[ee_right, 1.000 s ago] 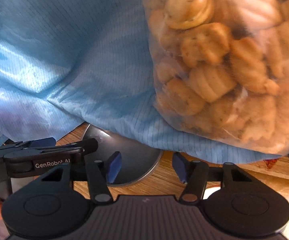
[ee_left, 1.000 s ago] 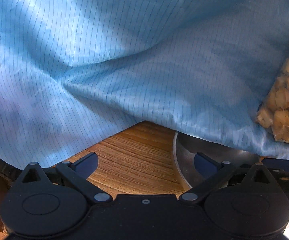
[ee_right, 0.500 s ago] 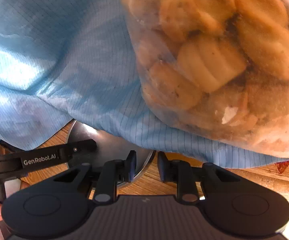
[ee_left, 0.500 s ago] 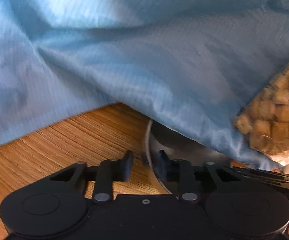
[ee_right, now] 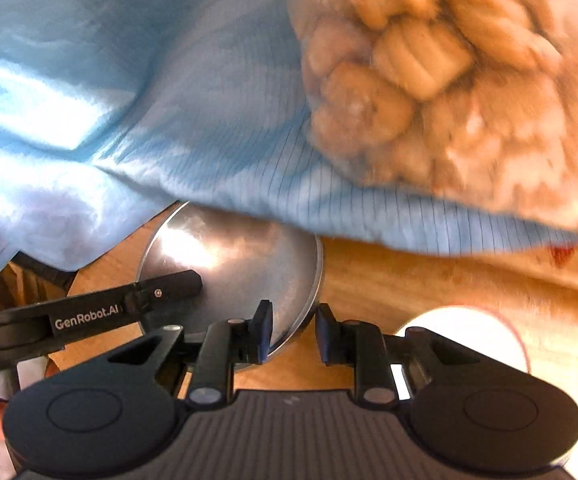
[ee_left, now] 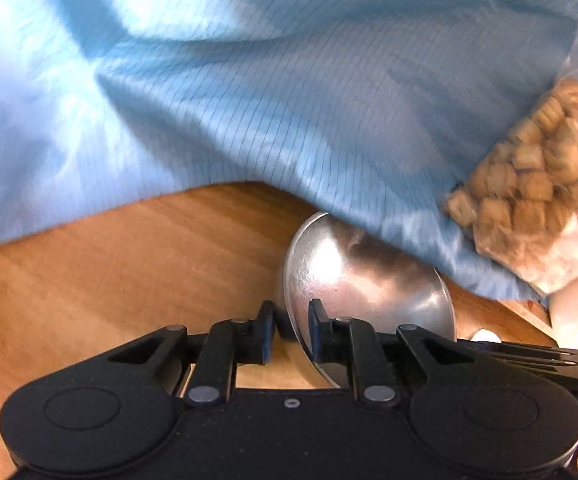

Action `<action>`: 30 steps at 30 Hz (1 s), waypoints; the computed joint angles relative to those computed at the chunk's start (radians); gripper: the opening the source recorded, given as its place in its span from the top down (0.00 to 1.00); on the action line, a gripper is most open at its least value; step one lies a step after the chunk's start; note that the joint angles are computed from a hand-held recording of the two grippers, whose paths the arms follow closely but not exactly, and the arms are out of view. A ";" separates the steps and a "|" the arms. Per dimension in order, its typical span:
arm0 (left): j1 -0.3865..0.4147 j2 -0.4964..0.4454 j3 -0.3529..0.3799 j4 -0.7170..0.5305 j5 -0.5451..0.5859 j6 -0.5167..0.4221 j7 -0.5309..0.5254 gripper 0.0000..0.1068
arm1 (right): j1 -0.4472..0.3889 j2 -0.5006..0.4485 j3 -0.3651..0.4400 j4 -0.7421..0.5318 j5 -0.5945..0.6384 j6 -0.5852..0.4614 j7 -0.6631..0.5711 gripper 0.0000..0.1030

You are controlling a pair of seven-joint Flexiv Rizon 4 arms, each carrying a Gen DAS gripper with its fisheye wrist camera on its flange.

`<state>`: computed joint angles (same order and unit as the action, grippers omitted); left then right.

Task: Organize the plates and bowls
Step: 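Lift the steel bowl with both grippers and carry it toward the white bowls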

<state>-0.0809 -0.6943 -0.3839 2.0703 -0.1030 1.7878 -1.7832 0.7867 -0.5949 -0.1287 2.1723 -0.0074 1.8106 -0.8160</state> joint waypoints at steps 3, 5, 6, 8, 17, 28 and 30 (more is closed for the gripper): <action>0.044 0.031 -0.042 0.066 0.007 0.025 -0.035 0.83 | 0.022 0.018 0.001 0.031 0.017 0.022 0.002 0.75; 0.075 0.047 -0.065 0.102 0.024 0.045 -0.056 0.83 | 0.058 0.032 -0.022 0.049 0.034 0.036 -0.005 0.75; 0.076 0.055 -0.064 0.112 0.031 0.051 -0.066 0.83 | 0.074 0.037 -0.032 0.054 0.043 0.043 -0.011 0.75; 0.081 0.073 -0.062 0.123 0.042 0.052 -0.079 0.83 | 0.101 0.051 -0.048 0.072 0.063 0.058 -0.025 0.75; -0.018 0.139 0.001 0.170 0.062 0.106 -0.160 0.85 | 0.295 0.137 -0.160 0.203 0.238 0.135 -0.121 0.75; -0.470 0.216 0.268 0.208 -0.137 0.183 -0.236 0.85 | 0.304 0.278 -0.056 0.410 0.451 0.310 -0.298 0.75; -0.561 0.219 0.309 0.208 -0.195 0.185 -0.224 0.85 | 0.282 0.301 -0.007 0.454 0.484 0.350 -0.317 0.75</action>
<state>-0.6418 -0.4750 -0.0746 2.2784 -0.2985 1.9724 -2.0074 1.0684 -0.2934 -0.1359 2.6264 0.4765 2.1603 -1.1332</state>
